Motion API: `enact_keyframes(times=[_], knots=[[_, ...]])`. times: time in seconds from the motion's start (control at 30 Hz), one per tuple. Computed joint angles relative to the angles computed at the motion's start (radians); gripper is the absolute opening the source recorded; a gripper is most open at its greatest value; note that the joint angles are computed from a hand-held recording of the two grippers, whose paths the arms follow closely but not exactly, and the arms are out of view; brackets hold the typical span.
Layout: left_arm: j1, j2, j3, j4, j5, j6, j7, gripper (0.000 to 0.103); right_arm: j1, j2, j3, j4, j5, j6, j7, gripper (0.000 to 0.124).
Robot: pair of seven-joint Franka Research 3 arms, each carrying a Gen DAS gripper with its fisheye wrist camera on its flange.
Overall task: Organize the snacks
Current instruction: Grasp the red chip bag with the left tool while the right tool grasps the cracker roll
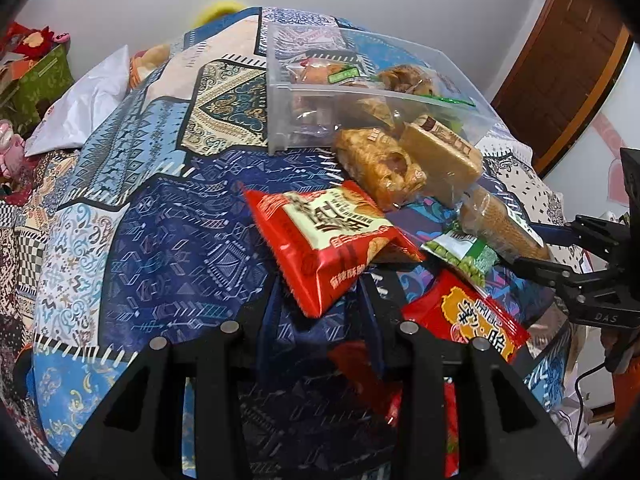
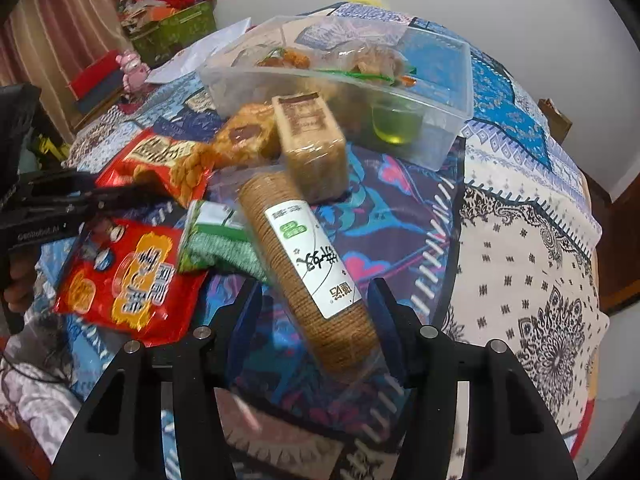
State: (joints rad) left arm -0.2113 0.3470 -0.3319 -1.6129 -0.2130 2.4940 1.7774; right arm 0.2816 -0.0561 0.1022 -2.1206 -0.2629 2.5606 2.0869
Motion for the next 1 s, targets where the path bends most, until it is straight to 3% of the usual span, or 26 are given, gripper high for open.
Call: enact_keyframes(times=[0.07,0.17,0.27,0.37,0.53,0.8,0.93,1.0], knots=[[0.004,-0.010,0.000,-0.008,-0.003,-0.001,0.001,0.041,-0.001,-0.002,-0.002,-0.001,0.006,0.015,0.003,0.052],[0.002,-0.030,0.006,-0.025,0.005,0.018,-0.007,0.063,-0.006,0.018,-0.007,0.014,0.016,0.030,-0.008,0.053],[-0.001,-0.038,0.005,-0.025,0.008,0.023,-0.002,0.066,-0.004,0.052,-0.016,0.042,0.060,0.046,-0.062,0.053],[-0.013,-0.022,0.008,0.010,0.019,0.007,-0.023,0.078,0.002,0.084,-0.023,0.069,0.095,0.051,-0.117,0.053],[-0.058,0.081,0.024,0.166,0.093,-0.098,-0.111,0.082,0.005,0.084,-0.034,0.051,0.181,0.094,-0.175,0.050],[-0.111,0.252,0.038,0.405,0.157,-0.266,-0.237,0.082,-0.004,-0.001,-0.023,-0.059,0.045,0.133,-0.047,0.036],[-0.122,0.274,0.043,0.427,0.176,-0.261,-0.269,0.082,-0.030,-0.046,-0.006,-0.109,0.014,0.148,0.012,0.035],[-0.122,0.268,0.043,0.413,0.181,-0.236,-0.282,0.072,-0.046,-0.068,0.006,-0.132,-0.015,0.149,0.058,0.034]])
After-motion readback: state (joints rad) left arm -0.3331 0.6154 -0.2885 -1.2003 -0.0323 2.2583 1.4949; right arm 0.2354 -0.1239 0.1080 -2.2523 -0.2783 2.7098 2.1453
